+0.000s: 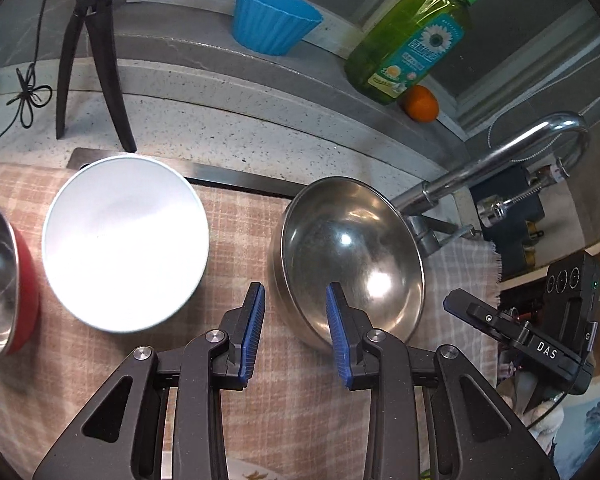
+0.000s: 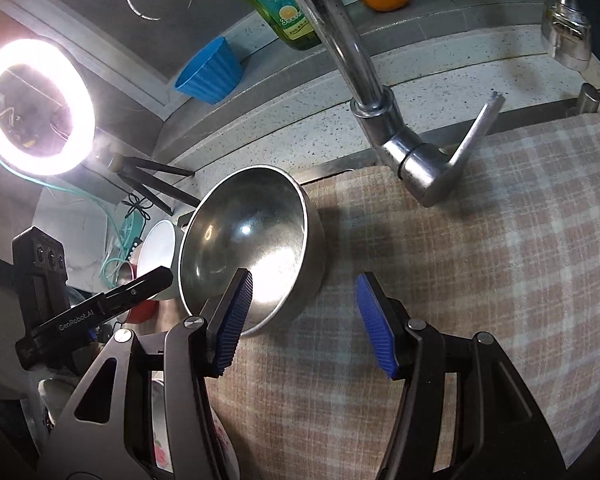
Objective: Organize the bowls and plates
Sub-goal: 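Move the left gripper to the large steel bowl rim and close it, then lift the large steel bowl with the left gripper toward the plate stack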
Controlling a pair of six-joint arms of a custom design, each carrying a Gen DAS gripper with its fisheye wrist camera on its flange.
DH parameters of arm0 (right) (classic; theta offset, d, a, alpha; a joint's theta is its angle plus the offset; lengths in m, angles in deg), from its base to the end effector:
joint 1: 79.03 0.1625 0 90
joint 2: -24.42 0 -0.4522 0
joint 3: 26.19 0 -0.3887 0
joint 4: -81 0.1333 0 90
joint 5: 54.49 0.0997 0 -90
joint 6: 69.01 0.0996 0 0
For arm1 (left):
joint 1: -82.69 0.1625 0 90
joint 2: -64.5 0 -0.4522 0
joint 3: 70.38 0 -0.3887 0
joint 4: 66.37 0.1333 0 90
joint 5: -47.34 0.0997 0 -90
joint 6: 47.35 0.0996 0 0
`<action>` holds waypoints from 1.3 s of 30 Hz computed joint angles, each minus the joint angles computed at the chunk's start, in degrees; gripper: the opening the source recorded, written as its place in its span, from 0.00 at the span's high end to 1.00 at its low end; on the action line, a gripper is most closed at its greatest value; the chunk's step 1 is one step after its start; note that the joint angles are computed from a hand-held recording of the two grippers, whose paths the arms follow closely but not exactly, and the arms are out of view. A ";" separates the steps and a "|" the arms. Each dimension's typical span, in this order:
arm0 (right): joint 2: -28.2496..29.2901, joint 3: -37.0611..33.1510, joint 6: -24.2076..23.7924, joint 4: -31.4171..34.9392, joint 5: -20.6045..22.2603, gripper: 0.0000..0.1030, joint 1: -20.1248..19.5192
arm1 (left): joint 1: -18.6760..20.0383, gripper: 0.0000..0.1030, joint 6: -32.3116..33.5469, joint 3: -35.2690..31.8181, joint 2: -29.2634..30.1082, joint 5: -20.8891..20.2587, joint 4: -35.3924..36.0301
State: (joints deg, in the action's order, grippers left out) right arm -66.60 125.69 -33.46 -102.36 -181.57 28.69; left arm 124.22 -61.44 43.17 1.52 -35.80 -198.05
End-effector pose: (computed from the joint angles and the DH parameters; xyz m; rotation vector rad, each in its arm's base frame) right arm 0.1635 -0.2711 0.2617 -0.6563 -2.5383 1.0721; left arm -0.3046 -0.4638 0.1520 0.8871 2.8210 0.1044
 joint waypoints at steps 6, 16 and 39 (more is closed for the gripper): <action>0.38 0.05 -2.90 -1.08 3.25 0.57 -3.06 | 0.85 0.71 -0.74 -1.80 2.56 -1.19 1.08; 1.26 -0.63 -4.95 0.56 6.62 0.77 -6.13 | 0.38 0.76 0.79 -1.90 3.75 -0.22 1.90; 1.92 0.91 3.58 4.03 0.20 0.81 2.78 | -1.65 0.80 2.58 1.81 -1.06 -0.41 3.23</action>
